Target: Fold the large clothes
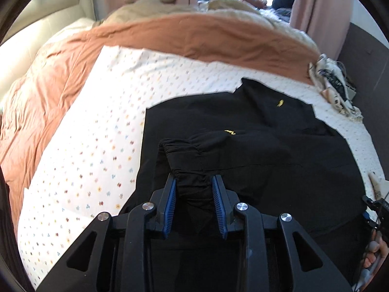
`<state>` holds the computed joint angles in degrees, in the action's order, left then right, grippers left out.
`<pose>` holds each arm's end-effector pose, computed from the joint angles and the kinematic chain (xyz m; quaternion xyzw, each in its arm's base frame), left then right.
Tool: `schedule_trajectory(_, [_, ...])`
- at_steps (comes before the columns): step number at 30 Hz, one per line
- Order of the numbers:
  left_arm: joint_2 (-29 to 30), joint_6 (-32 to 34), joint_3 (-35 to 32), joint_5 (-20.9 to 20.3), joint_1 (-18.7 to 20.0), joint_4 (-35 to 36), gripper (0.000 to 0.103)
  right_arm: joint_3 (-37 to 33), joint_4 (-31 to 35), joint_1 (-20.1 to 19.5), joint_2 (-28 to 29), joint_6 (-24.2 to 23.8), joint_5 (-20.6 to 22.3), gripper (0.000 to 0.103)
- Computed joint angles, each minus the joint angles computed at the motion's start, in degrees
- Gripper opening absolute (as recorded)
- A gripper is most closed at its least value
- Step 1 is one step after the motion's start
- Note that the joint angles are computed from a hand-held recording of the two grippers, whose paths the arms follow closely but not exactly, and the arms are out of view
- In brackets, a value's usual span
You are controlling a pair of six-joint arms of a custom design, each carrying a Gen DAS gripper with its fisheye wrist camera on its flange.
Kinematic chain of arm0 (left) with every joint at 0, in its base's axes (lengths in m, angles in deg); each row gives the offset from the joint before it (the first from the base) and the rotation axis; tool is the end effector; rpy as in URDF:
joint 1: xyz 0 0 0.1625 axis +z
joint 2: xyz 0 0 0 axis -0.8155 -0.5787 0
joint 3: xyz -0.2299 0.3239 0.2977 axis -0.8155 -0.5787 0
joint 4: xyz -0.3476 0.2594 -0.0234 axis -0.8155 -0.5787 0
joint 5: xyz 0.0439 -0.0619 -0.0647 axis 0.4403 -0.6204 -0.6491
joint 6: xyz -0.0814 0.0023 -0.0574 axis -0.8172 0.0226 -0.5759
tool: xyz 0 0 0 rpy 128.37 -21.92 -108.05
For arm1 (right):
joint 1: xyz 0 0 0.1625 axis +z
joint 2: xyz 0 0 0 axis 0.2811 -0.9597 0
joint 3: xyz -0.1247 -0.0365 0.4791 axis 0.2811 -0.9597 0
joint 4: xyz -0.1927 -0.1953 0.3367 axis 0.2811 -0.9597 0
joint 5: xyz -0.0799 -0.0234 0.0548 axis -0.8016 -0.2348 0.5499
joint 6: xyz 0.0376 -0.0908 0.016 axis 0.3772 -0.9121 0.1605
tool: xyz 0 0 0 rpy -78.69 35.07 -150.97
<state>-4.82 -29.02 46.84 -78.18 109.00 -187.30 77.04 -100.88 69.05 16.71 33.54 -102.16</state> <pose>-0.2669 -0.7509 0.1609 -0.0529 0.8592 -0.3427 0.3762 0.0727 -0.7312 0.3117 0.1469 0.9266 -0.3457 0.0165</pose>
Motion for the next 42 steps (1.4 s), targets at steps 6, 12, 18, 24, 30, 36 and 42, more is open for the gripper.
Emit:
schedule_trajectory(6, [0.4, -4.0, -0.3, -1.3, 1.6, 2.9, 0.035, -1.9, 2.5, 0.6, 0.6, -0.4, -0.1, 0.049])
schedule_trajectory(12, [-2.0, -3.4, 4.5, -1.0, 0.2, -4.2, 0.093, -2.7, 4.3, 1.9, 1.1, -4.0, -1.1, 0.074])
schedule_trajectory(18, [-7.2, -10.5, 10.9, 0.0, -3.9, -1.7, 0.093, 0.9, 3.6, 2.0, -1.2, -6.3, -0.6, 0.074])
schedule_trajectory(24, [-13.1, -15.9, 18.1, 1.8, -9.5, 0.3, 0.093, 4.9, -1.4, 4.3, -3.9, -12.0, -4.0, 0.086])
schedule_trajectory(30, [-18.7, -21.4, 25.0, 3.3, -15.3, 1.7, 0.093, 14.5, -10.2, 5.4, -9.9, -20.7, -5.6, 0.103])
schedule_trajectory(36, [-23.6, -29.1, 31.9, 6.4, -21.9, 3.3, 0.103, 23.5, -13.6, 3.6, -19.0, -23.6, -0.7, 0.103])
schedule_trajectory(42, [-27.3, -40.3, 36.5, 9.3, -28.1, 11.5, 0.103, 29.7, -12.9, 1.7, -28.2, -29.0, 2.0, 0.103])
